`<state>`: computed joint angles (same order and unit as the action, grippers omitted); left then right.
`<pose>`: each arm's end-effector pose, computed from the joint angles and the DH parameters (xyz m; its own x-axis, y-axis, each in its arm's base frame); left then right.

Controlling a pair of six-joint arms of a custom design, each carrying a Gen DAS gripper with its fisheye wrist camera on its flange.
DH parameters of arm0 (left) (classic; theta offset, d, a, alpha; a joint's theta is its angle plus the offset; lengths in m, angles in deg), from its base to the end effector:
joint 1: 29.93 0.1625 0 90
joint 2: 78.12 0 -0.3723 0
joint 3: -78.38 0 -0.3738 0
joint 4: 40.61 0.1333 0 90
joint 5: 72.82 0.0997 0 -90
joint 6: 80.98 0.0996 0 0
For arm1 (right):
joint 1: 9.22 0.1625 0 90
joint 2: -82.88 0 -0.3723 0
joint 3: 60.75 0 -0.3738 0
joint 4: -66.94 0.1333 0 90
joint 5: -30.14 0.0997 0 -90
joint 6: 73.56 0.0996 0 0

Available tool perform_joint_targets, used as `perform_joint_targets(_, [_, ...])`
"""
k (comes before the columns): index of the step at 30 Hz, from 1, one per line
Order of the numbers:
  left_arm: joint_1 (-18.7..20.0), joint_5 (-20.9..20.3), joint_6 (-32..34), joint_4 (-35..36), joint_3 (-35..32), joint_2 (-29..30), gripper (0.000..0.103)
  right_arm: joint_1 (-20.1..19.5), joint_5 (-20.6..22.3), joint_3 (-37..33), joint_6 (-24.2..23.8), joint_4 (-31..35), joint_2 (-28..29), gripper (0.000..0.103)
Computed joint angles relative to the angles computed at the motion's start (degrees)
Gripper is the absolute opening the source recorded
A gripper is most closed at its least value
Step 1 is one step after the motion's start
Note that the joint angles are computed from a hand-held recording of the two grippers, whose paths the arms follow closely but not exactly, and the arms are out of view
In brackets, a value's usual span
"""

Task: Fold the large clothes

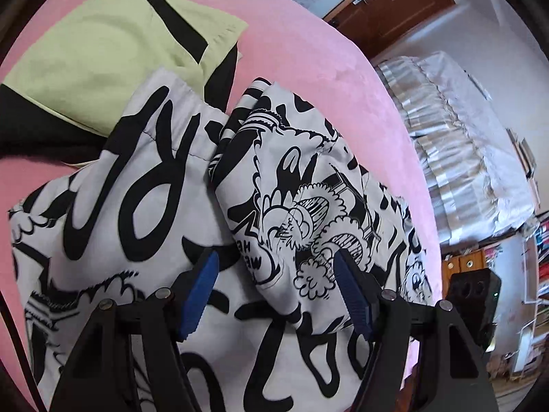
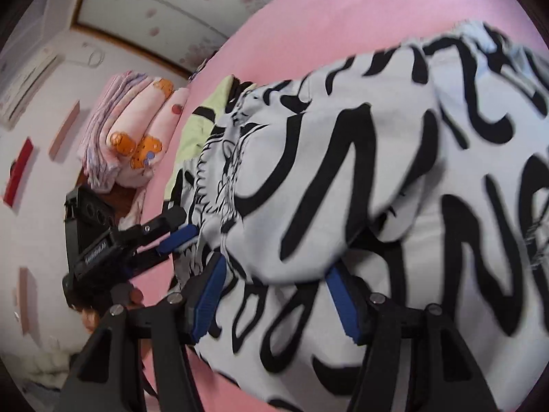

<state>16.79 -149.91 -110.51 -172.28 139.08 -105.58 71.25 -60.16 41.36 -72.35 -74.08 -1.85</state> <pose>-0.4049 -0.6569 0.0479 -0.9712 0.2057 -0.1200 0.2292 0.9442 -0.2365 0.0433 -0.5438 0.3939 -0.9826 0.1857 -0.0073 0.1586 0.8173 -0.5539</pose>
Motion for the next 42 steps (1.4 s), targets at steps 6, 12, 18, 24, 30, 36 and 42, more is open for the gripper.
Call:
perform_joint_targets(6, [1.74,-4.26,-2.14,-3.30,-2.03,3.15,0.068,-0.38,4.75,-0.75,-1.93,-2.73,0.42,0.001])
perform_joint_targets(12, [1.55,-4.68,-2.02,-5.00,-5.64,6.40,0.029,0.10,2.01,-1.24,-7.26,1.15,-2.71,0.001])
perform_joint_targets(18, [-2.96,4.97,-0.86,-1.95,-4.71,4.94,0.001,-0.15,0.69,-2.24,-8.52,1.82,-4.41,0.001])
perform_joint_targets(24, [-10.25,8.51,-0.46,-12.53,9.08,-3.64,0.001,0.31,1.82,-2.01,-12.79,2.29,-9.34,0.001])
perform_joint_targets(30, [-12.68,8.51,-6.16,-10.47,19.63,-6.25,0.001,-0.54,-5.43,2.04,-15.96,6.95,-14.46,0.001])
perform_joint_targets(36, [-10.58,6.06,-10.18,-13.48,23.51,-4.74,0.004,-2.85,-11.88,9.24,-16.87,4.46,-16.16,0.002])
perform_joint_targets(42, [-11.69,8.06,-6.46,-5.42,20.61,-5.54,0.025,-0.12,-17.28,12.07,-18.91,-2.53,-16.69,0.012])
